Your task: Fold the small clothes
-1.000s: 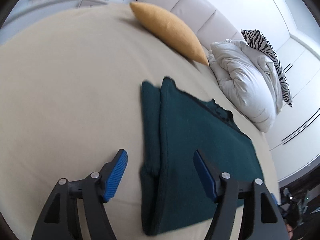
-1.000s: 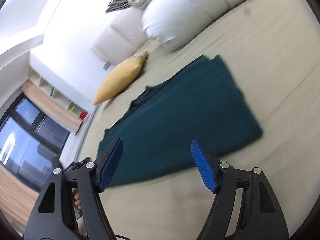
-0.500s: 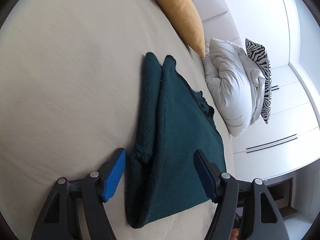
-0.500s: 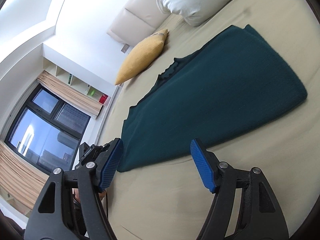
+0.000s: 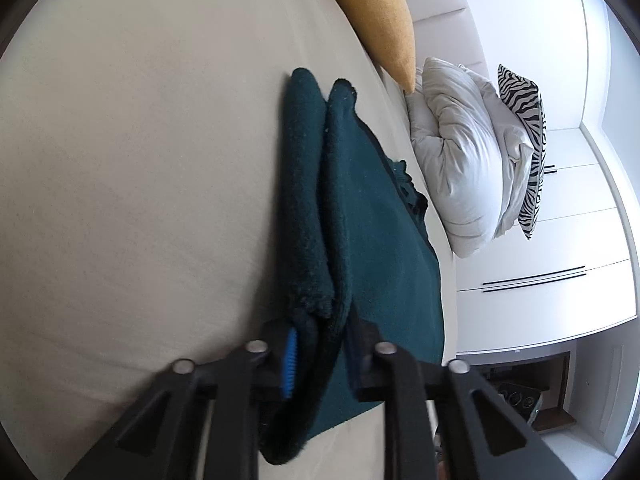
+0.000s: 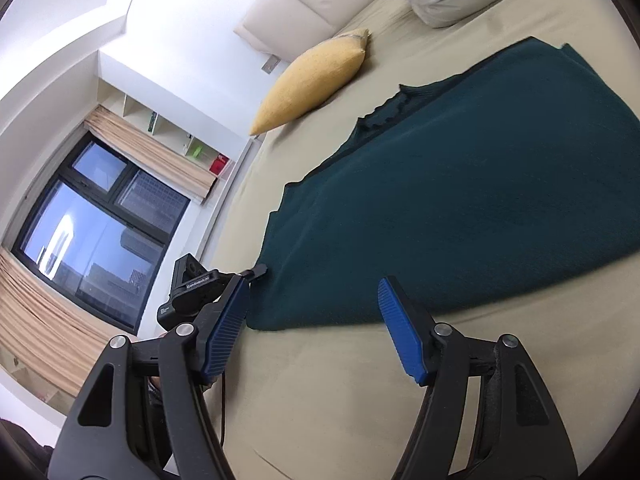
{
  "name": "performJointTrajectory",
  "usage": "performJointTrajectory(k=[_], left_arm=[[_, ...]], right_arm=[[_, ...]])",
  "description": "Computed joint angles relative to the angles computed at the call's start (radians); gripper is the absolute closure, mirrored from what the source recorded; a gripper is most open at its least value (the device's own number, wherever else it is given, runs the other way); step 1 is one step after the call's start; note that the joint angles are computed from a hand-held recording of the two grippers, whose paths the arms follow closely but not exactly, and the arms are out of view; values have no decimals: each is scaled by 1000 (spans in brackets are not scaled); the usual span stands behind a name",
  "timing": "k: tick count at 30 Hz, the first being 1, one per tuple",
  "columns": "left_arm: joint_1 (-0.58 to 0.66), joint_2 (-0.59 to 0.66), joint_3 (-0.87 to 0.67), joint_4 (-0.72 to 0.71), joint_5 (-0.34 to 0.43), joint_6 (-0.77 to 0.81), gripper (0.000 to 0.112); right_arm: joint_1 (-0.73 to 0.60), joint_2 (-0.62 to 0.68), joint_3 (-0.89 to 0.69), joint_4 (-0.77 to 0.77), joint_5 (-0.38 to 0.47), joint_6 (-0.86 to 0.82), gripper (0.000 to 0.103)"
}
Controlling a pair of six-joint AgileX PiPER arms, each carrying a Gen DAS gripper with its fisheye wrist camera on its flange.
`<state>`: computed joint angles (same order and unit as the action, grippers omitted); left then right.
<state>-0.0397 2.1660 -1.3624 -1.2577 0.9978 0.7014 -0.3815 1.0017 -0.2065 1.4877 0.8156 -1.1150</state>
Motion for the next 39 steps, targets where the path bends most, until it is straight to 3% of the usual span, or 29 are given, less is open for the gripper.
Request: performJointTrajectory(k=[3, 6, 10, 16, 17, 21, 29, 34, 39], left_arm=[[-1, -15, 24, -16, -19, 50, 95], [-10, -25, 22, 1, -41, 74, 95], [-10, -15, 10, 0, -42, 101, 96], [-5, -10, 19, -29, -43, 126, 98], [-7, -14, 20, -33, -46, 121, 99], [-45, -89, 32, 13, -110, 98, 99], [-253, -199, -114, 194, -189, -95, 100], [-521, -64, -343, 328, -273, -263, 100], [-684, 164, -559, 506, -307, -468, 98]], right_arm=[[166, 74, -69, 45, -125, 18, 38], [271, 191, -147, 95, -195, -8, 38], [346, 382, -265, 183, -238, -72, 38], [334, 611, -402, 198, -220, -82, 38], [326, 632, -410, 196, -222, -82, 42], [233, 692, -393, 236, -105, -174, 50], [-54, 697, -363, 149, 118, -177, 46], [-313, 762, -421, 40, 295, -152, 46], [-450, 911, -559, -76, 362, -66, 48]])
